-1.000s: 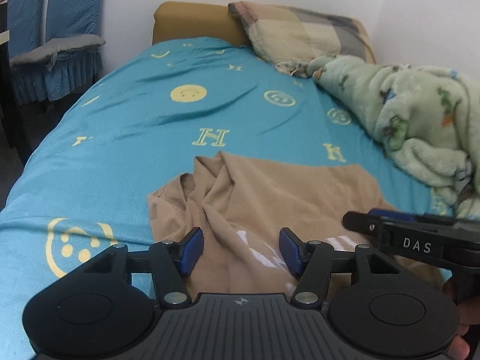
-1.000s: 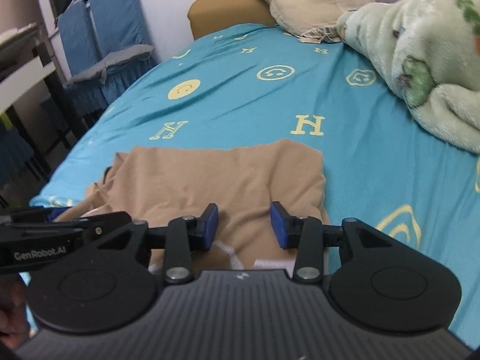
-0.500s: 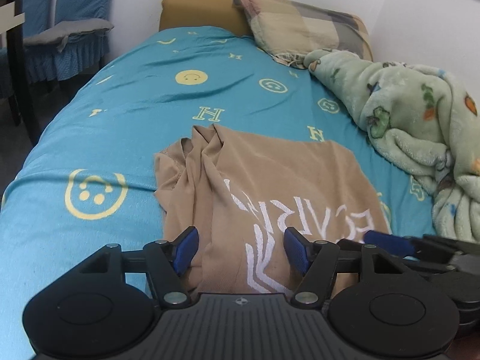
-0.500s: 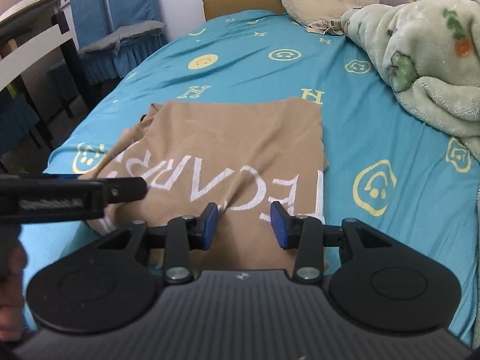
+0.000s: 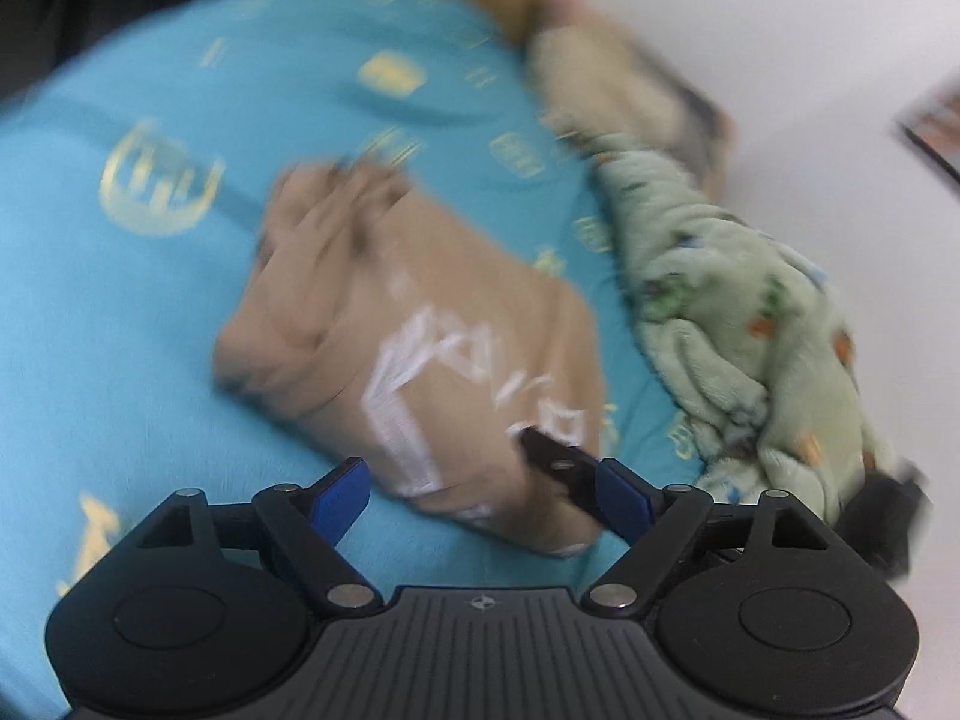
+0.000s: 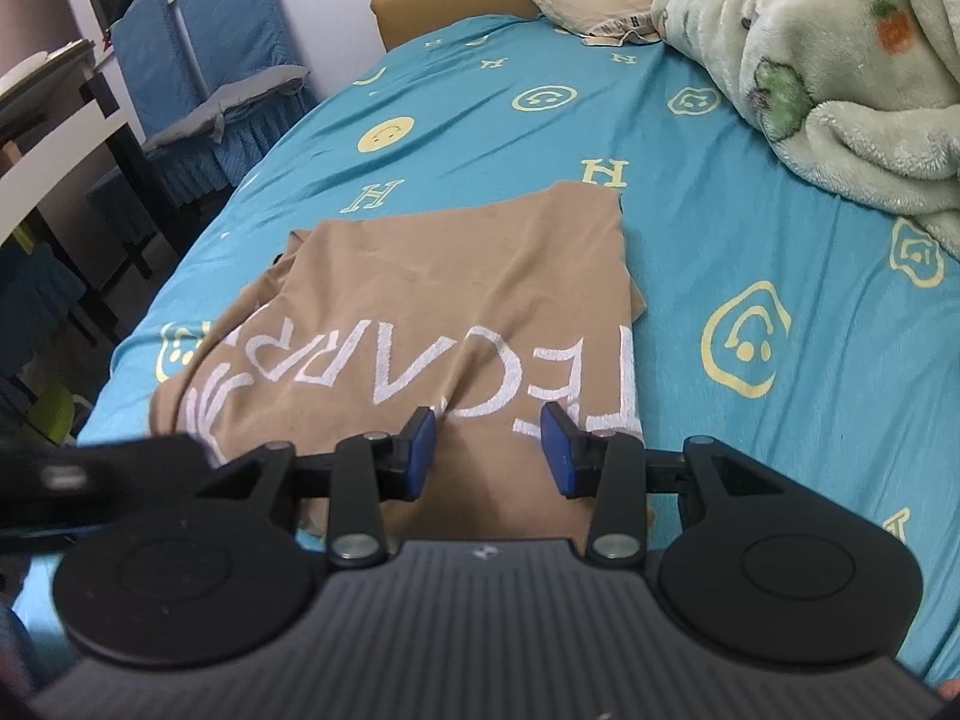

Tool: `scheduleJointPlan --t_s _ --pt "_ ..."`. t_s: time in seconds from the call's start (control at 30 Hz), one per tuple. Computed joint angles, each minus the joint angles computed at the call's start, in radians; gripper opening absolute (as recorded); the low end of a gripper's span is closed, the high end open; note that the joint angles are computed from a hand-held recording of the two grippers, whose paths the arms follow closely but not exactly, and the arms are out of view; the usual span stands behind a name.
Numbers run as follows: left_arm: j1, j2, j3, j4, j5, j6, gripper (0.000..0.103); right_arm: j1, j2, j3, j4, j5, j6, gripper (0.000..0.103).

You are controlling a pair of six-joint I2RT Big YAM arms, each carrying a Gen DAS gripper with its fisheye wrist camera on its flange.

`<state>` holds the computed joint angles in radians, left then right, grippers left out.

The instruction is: Fold clothes

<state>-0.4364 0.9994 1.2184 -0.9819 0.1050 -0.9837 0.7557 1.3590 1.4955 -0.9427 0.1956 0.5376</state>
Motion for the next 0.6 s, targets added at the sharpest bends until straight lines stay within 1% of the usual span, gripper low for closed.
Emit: scheduleJointPlan --t_s 0.07,0.1,0.17,0.2,0.23,0.3,0.33,0.4,0.5,0.53,0.57,0.6 --pt "0.039 0.014 -0.03 0.011 0.04 -0.094 0.084 0.0 -0.001 -0.001 0.0 0.002 0.006 0.041" --pt "0.055 0.01 -0.054 0.036 0.039 -0.148 0.08 0.001 -0.002 -0.002 0.0 0.003 0.01 0.041" --pt "0.067 -0.008 -0.091 0.095 -0.003 -0.242 0.079 0.002 -0.004 -0.005 0.002 0.007 0.016 0.041" --pt "0.071 -0.015 -0.105 0.12 -0.025 -0.284 0.077 0.003 -0.005 -0.006 0.003 0.009 0.019 0.041" --pt "0.073 -0.019 -0.113 0.131 -0.045 -0.311 0.07 0.003 -0.006 -0.007 0.002 0.011 0.022 0.041" --pt "0.08 -0.025 -0.124 0.137 -0.065 -0.343 0.063 0.003 -0.008 -0.007 0.0 0.012 0.033 0.041" --pt "0.09 -0.032 -0.136 0.151 -0.055 -0.366 0.058 0.001 -0.011 -0.008 -0.001 0.012 0.047 0.041" --pt "0.103 -0.036 -0.144 0.158 -0.037 -0.381 0.051 -0.005 -0.025 -0.018 0.01 -0.004 0.091 0.041" --pt "0.102 -0.045 -0.148 0.162 -0.042 -0.371 0.04 -0.032 -0.08 -0.065 0.082 -0.115 0.217 0.045" --pt "0.1 -0.049 -0.149 0.165 -0.044 -0.367 0.037 -0.042 -0.099 -0.082 0.11 -0.155 0.264 0.053" --pt "0.099 -0.052 -0.15 0.171 -0.046 -0.363 0.035 -0.051 -0.124 -0.107 0.149 -0.194 0.318 0.072" --pt "0.098 -0.055 -0.151 0.177 -0.048 -0.358 0.034 -0.056 -0.149 -0.137 0.199 -0.227 0.374 0.083"
